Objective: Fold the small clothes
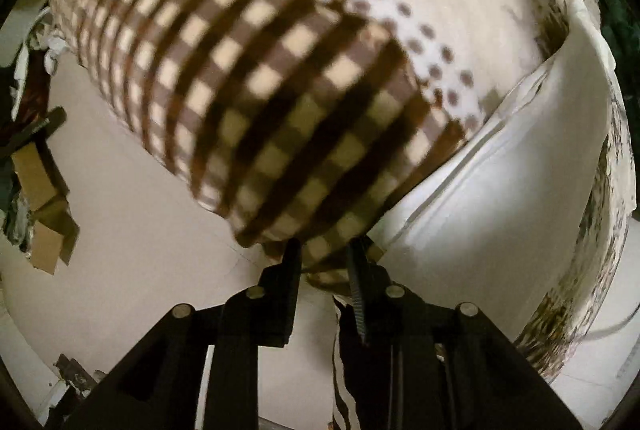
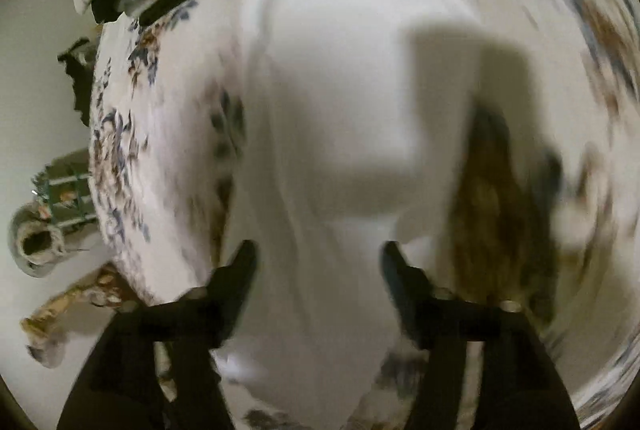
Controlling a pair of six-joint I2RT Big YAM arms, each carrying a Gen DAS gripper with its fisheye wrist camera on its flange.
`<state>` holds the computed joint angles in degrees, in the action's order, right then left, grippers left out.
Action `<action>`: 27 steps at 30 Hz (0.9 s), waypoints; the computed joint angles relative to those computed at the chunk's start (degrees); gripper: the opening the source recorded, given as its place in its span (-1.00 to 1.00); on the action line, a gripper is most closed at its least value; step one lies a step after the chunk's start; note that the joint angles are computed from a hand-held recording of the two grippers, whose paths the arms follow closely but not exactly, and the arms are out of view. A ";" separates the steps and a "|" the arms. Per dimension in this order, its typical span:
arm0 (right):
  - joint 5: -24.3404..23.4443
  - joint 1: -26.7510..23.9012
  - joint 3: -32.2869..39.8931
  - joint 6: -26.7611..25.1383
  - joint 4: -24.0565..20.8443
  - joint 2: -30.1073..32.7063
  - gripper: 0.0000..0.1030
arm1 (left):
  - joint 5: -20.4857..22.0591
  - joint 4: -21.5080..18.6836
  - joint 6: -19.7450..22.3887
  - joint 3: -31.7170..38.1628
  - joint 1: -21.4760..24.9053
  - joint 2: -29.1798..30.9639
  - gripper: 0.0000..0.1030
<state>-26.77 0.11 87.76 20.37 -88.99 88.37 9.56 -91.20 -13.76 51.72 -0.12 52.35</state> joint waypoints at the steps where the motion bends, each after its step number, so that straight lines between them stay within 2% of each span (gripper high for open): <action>1: -1.31 -1.07 -4.85 1.17 1.33 -3.76 0.54 | 0.61 -0.03 0.30 1.11 0.01 -0.09 -0.59; 3: -3.50 -2.08 -12.99 4.31 3.75 -10.03 0.54 | 1.99 0.88 -0.64 4.01 -1.97 0.55 -0.59; 4: -5.14 -2.27 -17.50 6.47 4.98 -13.40 0.54 | 2.71 1.51 -1.49 5.22 -3.51 1.11 -0.47; 5: -7.27 -2.77 -22.51 7.85 5.55 -17.17 0.54 | 3.63 2.45 -2.75 6.39 -5.58 2.06 -0.10; 7: -10.68 -1.93 -31.53 10.38 5.91 -24.04 0.54 | 4.67 4.92 -4.65 7.02 -9.08 3.24 0.28; 10: -16.46 2.51 -41.69 16.57 8.36 -32.45 0.54 | 3.62 7.09 -5.39 6.67 -13.66 5.08 0.28; 13: -18.99 6.01 -46.83 21.71 11.19 -38.46 0.54 | 4.09 8.48 -7.54 10.02 -17.10 7.19 0.28; 15: -19.16 5.79 -47.80 23.42 13.40 -40.65 0.54 | 3.46 10.23 -6.68 13.43 -18.41 9.19 0.28; 16: -18.66 3.64 -47.59 22.51 13.31 -41.67 0.54 | 3.56 11.30 -5.87 15.66 -18.33 11.10 0.28; 19: -18.14 -3.55 -44.66 18.48 12.63 -39.71 0.54 | 4.79 16.07 -3.97 22.60 -18.96 18.50 0.28; 21: -17.35 -8.29 -41.54 16.21 14.16 -36.78 0.54 | 6.56 19.02 -3.23 29.07 -19.76 25.71 0.28; 24: -15.30 -13.59 -35.81 14.41 19.41 -30.57 0.54 | 9.09 21.99 0.43 40.08 -20.43 36.67 0.28; 27: -16.05 -17.15 -29.87 15.42 26.74 -22.68 0.54 | 10.83 21.66 3.96 51.02 -21.18 47.31 0.28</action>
<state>-42.82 -17.04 57.88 35.79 -62.25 65.68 20.39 -69.54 -9.80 102.74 -21.30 99.66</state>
